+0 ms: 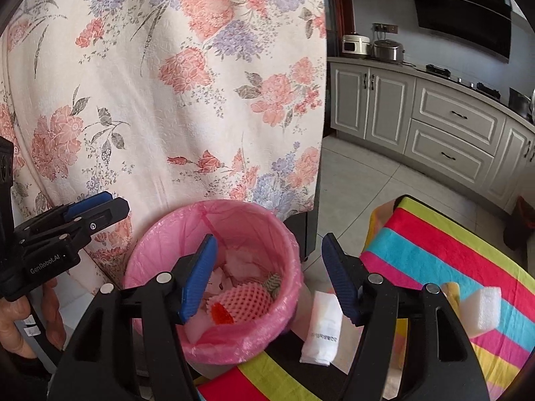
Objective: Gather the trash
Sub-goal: 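Move both tools back toward the remaining items on the table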
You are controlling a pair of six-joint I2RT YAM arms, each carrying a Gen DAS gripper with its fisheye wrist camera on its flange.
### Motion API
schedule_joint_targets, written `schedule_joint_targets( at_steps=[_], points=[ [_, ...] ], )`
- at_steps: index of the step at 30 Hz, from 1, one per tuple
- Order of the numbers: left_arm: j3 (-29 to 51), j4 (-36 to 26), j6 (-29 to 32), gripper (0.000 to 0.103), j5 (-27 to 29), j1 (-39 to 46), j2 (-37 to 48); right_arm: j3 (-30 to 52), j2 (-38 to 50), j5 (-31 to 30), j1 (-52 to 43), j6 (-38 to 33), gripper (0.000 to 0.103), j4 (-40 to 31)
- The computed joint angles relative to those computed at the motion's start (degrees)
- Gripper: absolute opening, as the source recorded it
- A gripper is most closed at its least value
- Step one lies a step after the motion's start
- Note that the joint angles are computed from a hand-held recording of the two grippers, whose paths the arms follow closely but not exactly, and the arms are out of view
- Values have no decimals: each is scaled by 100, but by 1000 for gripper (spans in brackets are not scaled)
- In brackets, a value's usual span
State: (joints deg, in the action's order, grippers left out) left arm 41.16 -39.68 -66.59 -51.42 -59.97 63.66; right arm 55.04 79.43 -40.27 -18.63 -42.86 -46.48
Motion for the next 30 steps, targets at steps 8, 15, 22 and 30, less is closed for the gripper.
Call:
schedule_joint_targets(
  at_steps=[8,15,22,30],
  points=[
    [379,82,-211,54,-99,-438,643,390,322,-245,-1265,-956,67,-598],
    [843,227,-218,54,-133,-759,1265,1070,1037,-288,-2322,-1624,70,-935],
    [1344,491,14,54,-22,-832,1916,1732,1733,-267,-3054,-2004,71,-1121],
    [1932,908,454,54,196,-828,2661,2345,2429,-179,-3526,-2109,74,-1077]
  ],
)
